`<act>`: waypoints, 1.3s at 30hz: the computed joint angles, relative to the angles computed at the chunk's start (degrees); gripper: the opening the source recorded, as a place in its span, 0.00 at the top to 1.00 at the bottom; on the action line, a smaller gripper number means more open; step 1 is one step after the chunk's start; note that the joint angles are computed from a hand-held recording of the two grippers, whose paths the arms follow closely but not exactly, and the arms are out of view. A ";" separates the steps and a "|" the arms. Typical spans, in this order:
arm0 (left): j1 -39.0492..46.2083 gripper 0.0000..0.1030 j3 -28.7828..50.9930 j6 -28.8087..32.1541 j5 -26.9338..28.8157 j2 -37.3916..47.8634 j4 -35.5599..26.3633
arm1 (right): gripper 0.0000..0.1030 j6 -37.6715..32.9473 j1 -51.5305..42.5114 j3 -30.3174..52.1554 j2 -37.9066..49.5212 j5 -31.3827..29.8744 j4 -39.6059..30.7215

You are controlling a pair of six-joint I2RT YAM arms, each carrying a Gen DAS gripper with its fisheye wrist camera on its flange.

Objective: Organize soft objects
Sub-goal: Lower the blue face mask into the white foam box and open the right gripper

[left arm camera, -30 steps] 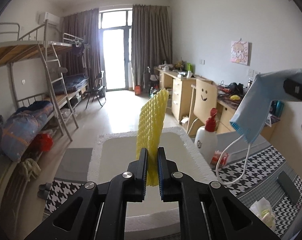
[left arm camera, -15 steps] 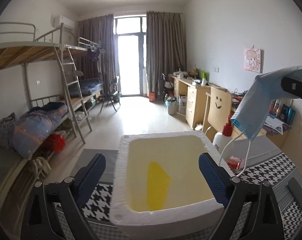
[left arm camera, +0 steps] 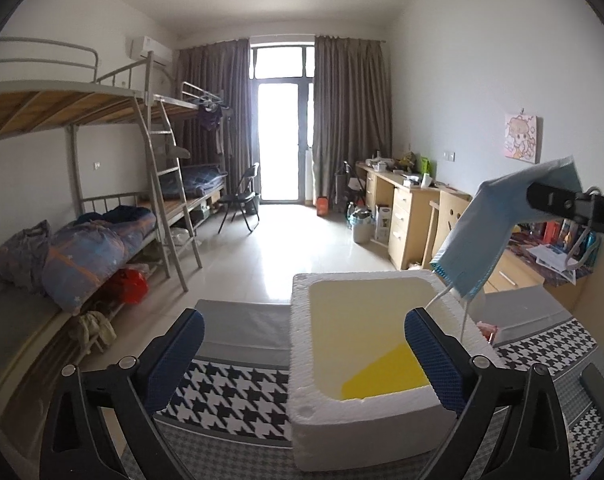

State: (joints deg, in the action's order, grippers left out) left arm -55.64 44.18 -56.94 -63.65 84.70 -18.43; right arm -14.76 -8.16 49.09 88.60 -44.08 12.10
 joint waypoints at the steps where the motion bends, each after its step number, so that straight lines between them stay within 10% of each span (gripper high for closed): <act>1: 0.00 0.02 -0.50 -0.67 -0.08 -0.38 -0.19 | 0.90 -0.11 0.49 0.12 0.36 0.18 -0.09; 34: 0.20 0.02 -6.39 -6.63 0.78 -4.12 -1.86 | 0.88 -9.17 11.60 2.28 8.18 13.54 -6.02; 39: 0.44 0.02 -7.00 -5.58 1.07 -4.62 -1.03 | 0.47 -9.12 11.88 2.94 8.74 13.87 -6.50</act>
State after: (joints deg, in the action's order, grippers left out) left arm -55.20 37.18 -62.52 -62.58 80.07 -19.46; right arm -23.88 3.72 52.02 97.33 -30.21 5.60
